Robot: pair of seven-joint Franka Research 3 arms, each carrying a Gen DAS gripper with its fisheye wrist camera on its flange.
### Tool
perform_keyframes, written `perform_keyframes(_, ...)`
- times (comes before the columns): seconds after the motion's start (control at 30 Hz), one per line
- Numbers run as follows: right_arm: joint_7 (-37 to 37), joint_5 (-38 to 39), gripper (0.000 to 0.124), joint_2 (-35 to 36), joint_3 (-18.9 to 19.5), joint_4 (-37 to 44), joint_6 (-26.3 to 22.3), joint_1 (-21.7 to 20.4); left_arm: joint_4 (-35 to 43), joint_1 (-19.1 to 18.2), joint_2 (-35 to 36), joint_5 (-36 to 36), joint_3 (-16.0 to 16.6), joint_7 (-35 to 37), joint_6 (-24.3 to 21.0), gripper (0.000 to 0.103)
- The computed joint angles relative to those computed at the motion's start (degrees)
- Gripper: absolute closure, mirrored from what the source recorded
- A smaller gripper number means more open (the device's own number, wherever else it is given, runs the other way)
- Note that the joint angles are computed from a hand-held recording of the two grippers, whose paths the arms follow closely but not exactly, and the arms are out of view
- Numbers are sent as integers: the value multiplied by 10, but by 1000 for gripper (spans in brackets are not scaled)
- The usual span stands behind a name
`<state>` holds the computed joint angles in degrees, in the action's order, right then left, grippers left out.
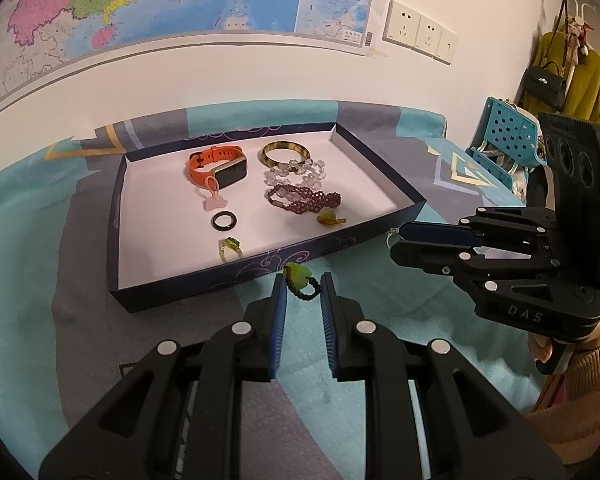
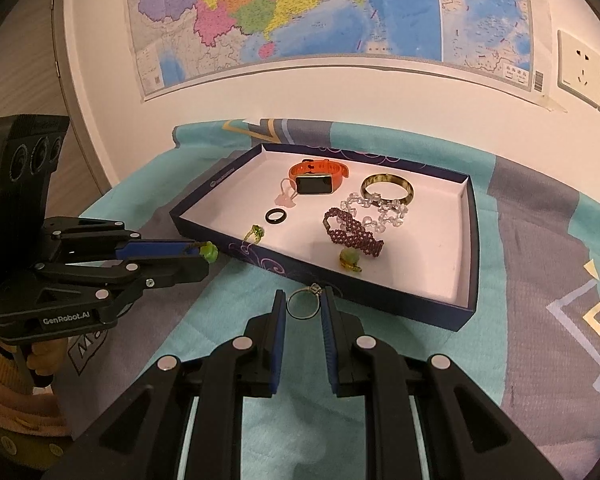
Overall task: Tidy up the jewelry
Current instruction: 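Carry the green bead ring into the box with left tool while right tool carries the silver ring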
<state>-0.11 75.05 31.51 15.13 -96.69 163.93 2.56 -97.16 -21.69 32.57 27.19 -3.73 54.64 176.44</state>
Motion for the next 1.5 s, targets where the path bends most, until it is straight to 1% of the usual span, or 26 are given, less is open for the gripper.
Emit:
perform_keyframes(0.07,2,-3,108,1,-1,3,0,1,2,-3,1,1,3,0,-2,85)
perform_keyframes(0.23,12,-13,108,6,0,11,1,1,10,4,4,-1,-3,7,-5,85)
perform_keyframes(0.63,12,-20,108,15,9,27,9,-4,29,3,13,-1,-1,14,-9,85)
perform_keyframes(1.5,65,-75,108,43,17,69,-8,-11,66,7,32,-5,-2,25,-23,85)
